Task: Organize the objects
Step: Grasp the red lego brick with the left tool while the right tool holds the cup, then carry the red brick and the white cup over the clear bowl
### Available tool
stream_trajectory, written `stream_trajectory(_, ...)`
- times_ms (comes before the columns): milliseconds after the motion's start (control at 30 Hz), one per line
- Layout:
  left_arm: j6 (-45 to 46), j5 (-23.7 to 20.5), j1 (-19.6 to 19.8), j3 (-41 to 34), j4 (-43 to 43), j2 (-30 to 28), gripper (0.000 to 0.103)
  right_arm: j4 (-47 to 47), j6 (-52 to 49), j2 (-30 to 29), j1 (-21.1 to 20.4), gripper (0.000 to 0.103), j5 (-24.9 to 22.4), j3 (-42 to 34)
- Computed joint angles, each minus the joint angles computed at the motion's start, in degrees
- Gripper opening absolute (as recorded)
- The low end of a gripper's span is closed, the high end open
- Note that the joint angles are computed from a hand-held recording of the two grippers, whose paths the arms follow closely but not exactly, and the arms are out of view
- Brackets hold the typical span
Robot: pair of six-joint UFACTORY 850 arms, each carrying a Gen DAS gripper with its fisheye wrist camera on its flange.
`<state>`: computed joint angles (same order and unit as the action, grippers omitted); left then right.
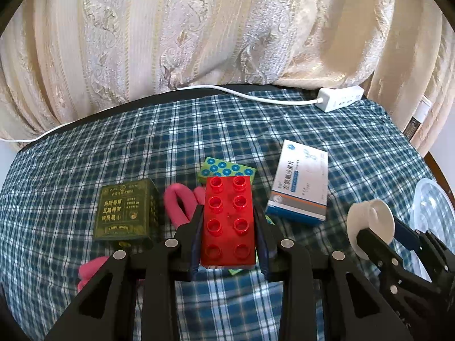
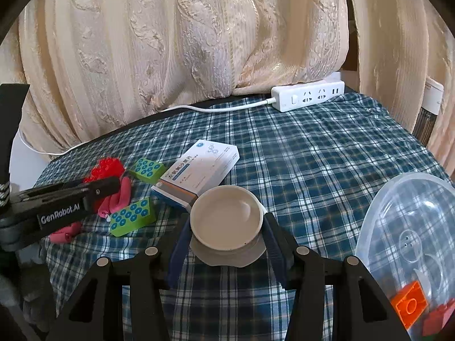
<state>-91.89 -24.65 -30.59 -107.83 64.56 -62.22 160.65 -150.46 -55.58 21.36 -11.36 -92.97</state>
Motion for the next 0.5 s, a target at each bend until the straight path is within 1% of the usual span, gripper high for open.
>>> stream_trajectory(67,-0.6,-0.1,-0.3,0.6,0.6,0.4,0.033,6.0,-5.7,0.3,0.1,0.053,-0.3,0.6)
stream_trajectory(167,-0.8,-0.4,-0.9,1.3,1.1,0.9,0.033,6.9,-5.7,1.2,-0.2,0.053,-1.3,1.9)
stream_trajectory(267,-0.4,-0.5,-1.4,1.4,1.1,1.1,0.033,7.9,-5.8,3.1,-0.7,0.053,-3.3,4.7)
stream_trajectory(333,0.4,-0.6,-1.8,0.8,0.8,0.9,0.033,9.5,-6.7,4.7,-1.2,0.053,-4.8,6.9)
stream_trajectory(500,3.4,-0.7,-2.9,-1.2,-0.7,0.0,0.033,12.1,-7.5,7.6,-2.9,0.053,-6.7,10.9)
